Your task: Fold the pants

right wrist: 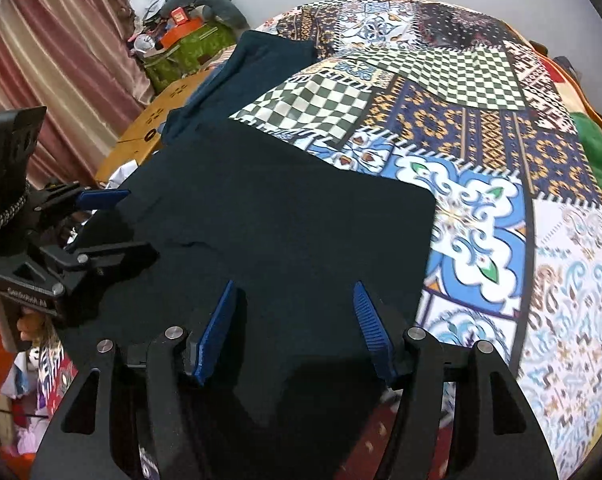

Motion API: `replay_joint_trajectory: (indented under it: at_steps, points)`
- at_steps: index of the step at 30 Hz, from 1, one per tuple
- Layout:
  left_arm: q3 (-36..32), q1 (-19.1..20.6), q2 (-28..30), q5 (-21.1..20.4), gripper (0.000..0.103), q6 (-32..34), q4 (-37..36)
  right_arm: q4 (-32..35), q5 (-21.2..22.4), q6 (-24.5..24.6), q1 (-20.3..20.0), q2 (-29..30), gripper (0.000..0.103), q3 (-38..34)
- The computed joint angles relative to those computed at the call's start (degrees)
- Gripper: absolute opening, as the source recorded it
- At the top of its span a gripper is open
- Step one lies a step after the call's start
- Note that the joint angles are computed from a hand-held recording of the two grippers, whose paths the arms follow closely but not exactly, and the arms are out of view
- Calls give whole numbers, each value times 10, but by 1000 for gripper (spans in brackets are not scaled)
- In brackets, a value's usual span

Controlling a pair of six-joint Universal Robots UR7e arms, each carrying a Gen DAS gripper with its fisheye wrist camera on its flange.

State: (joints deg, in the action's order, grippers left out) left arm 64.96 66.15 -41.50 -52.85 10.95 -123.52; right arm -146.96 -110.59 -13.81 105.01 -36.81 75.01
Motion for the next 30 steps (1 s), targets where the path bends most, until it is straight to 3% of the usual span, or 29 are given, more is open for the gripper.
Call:
replay_joint_trajectory:
  at_steps: [18, 23, 30]
  points:
    - [130, -18, -81, 58, 100, 0, -114, -71, -66, 39, 5, -65, 63, 107]
    - [155, -25, -99, 74, 100, -6, -141, -111, -83, 5, 23, -57, 63, 97]
    - [195, -34, -140, 110, 100, 13, -268, -153, -67, -55, 53, -34, 64, 56]
